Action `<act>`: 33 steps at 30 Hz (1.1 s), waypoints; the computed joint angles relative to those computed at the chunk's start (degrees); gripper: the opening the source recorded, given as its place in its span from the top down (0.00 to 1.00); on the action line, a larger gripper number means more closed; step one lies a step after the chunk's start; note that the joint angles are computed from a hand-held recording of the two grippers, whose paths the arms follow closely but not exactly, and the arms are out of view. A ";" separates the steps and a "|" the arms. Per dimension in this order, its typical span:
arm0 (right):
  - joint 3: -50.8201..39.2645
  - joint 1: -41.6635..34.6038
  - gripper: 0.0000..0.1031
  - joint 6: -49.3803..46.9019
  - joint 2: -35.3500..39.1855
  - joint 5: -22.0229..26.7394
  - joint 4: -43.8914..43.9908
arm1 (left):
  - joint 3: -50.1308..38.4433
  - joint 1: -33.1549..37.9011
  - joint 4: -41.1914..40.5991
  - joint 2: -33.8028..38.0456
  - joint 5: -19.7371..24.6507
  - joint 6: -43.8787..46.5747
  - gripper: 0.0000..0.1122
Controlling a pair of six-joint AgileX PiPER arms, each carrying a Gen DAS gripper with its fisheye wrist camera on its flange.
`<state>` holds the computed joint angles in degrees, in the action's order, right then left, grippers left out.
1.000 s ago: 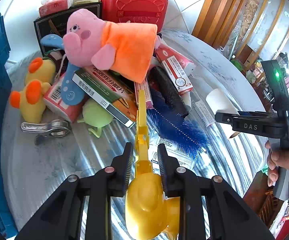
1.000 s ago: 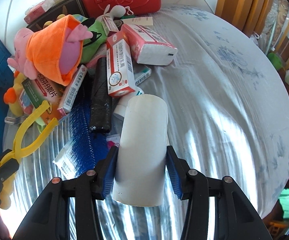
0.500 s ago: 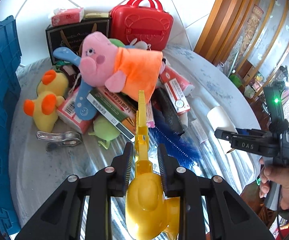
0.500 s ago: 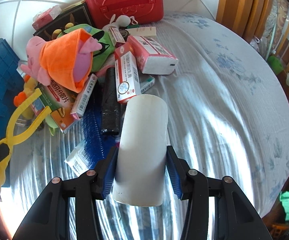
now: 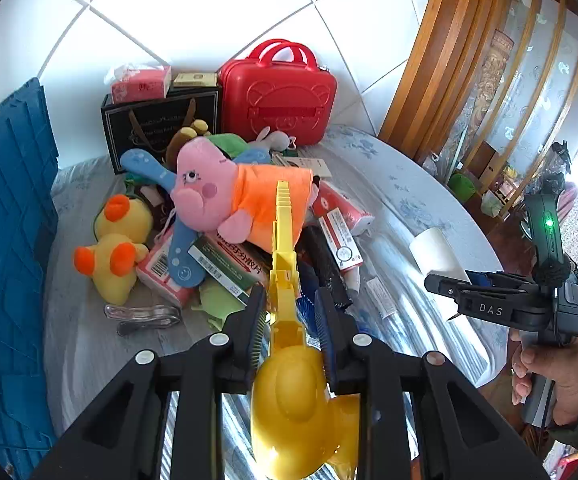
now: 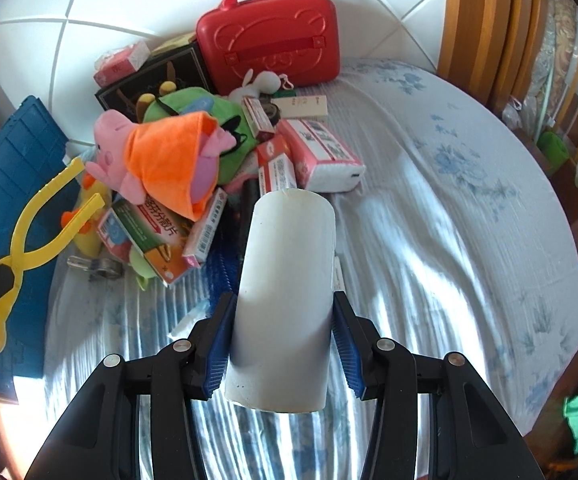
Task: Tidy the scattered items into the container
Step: 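Carry the yellow clip and white roll with both grippers toward the blue crate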
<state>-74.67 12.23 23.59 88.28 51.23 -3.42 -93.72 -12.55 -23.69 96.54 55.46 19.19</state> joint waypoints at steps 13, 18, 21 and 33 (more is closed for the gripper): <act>-10.49 2.87 0.55 -0.97 -2.39 7.32 0.12 | -8.26 2.20 -0.45 -1.62 5.47 -1.34 0.78; -14.90 4.85 0.55 -0.92 -2.16 9.31 0.07 | -10.52 3.69 -0.67 -1.80 7.04 -1.12 0.78; -17.84 6.32 0.55 -0.85 -1.49 11.01 -0.18 | -12.13 5.37 -1.25 -2.12 8.13 -0.88 0.78; -34.85 15.71 0.55 2.59 5.06 18.15 -2.96 | -20.31 15.23 -4.78 -2.63 13.61 1.69 0.78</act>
<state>-109.52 27.93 26.18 93.33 69.38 -6.38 -114.03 2.68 -28.47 93.91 69.07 20.88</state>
